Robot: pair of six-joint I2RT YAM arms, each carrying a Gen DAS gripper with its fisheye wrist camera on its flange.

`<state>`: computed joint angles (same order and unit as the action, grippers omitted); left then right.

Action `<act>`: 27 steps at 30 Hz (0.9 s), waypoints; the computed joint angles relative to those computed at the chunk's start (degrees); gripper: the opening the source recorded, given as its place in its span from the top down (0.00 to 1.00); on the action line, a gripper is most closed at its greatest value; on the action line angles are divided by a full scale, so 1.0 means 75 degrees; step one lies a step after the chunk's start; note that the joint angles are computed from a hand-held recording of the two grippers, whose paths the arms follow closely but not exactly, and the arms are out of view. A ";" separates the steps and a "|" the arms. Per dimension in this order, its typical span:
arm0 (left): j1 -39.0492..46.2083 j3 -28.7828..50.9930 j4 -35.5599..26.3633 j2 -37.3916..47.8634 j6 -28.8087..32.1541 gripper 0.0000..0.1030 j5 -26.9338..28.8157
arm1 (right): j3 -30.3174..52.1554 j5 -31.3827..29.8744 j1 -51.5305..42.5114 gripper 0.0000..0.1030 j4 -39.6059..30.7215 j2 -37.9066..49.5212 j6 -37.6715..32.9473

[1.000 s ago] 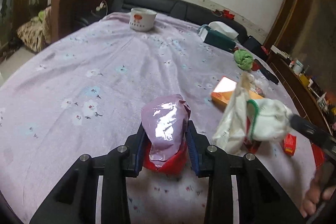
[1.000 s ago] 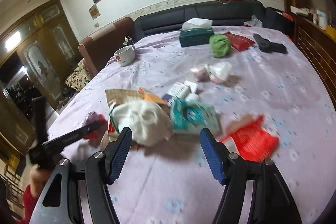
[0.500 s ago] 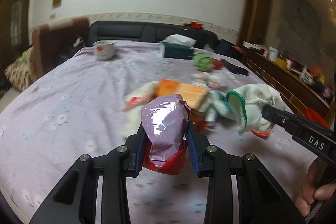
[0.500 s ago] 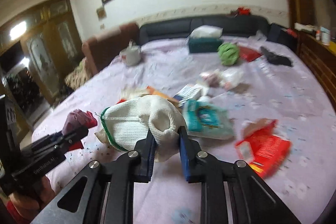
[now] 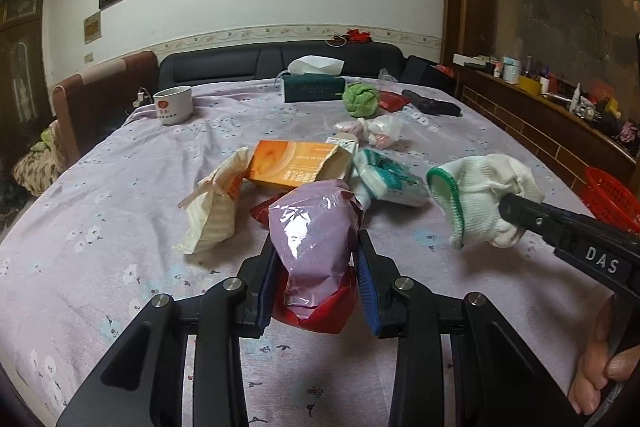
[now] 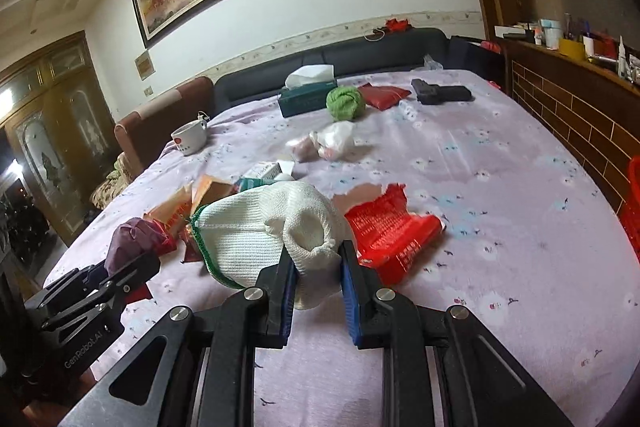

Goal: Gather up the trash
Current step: 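Lift the plastic bag and white glove off the table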

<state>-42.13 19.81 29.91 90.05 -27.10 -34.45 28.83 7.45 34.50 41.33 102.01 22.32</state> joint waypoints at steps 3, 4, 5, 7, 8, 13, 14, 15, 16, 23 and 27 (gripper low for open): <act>0.0069 0.0032 -0.0035 0.0045 -0.0031 0.67 0.0079 | -0.0021 -0.0063 -0.0024 0.78 0.0036 0.0013 -0.0012; 0.0103 0.0048 -0.0056 0.0065 -0.0033 0.67 0.0145 | -0.0010 -0.0098 -0.0041 0.78 0.0035 0.0029 -0.0009; 0.0134 0.0068 -0.0086 0.0104 -0.0073 0.67 0.0193 | -0.0003 -0.0144 -0.0063 0.78 0.0042 0.0062 0.0007; 0.0192 0.0065 -0.0052 0.0194 -0.0127 0.67 0.0359 | 0.0011 -0.0235 -0.0123 0.78 0.0023 0.0098 0.0063; 0.0197 0.0041 -0.0012 0.0199 -0.0129 0.67 0.0373 | 0.0024 -0.0243 -0.0133 0.78 -0.0002 0.0099 0.0091; 0.0264 -0.0085 0.0121 0.0137 -0.0219 0.67 0.0451 | 0.0048 -0.0340 -0.0185 0.78 -0.0012 0.0142 0.0100; 0.0276 -0.0095 0.0126 0.0124 -0.0237 0.67 0.0467 | 0.0053 -0.0339 -0.0183 0.78 -0.0020 0.0147 0.0098; 0.0298 -0.0107 0.0134 0.0120 -0.0254 0.67 0.0493 | 0.0046 -0.0311 -0.0176 0.78 -0.0004 0.0143 0.0094; 0.0298 -0.0093 0.0121 0.0132 -0.0277 0.67 0.0497 | 0.0034 -0.0283 -0.0169 0.78 0.0046 0.0155 0.0080; 0.0322 -0.0030 0.0029 0.0165 -0.0315 0.67 0.0490 | 0.0010 -0.0275 -0.0150 0.78 0.0117 0.0173 0.0065; 0.0321 0.0012 0.0001 0.0221 -0.0334 0.67 0.0477 | -0.0041 -0.0294 -0.0155 0.78 0.0225 0.0190 0.0071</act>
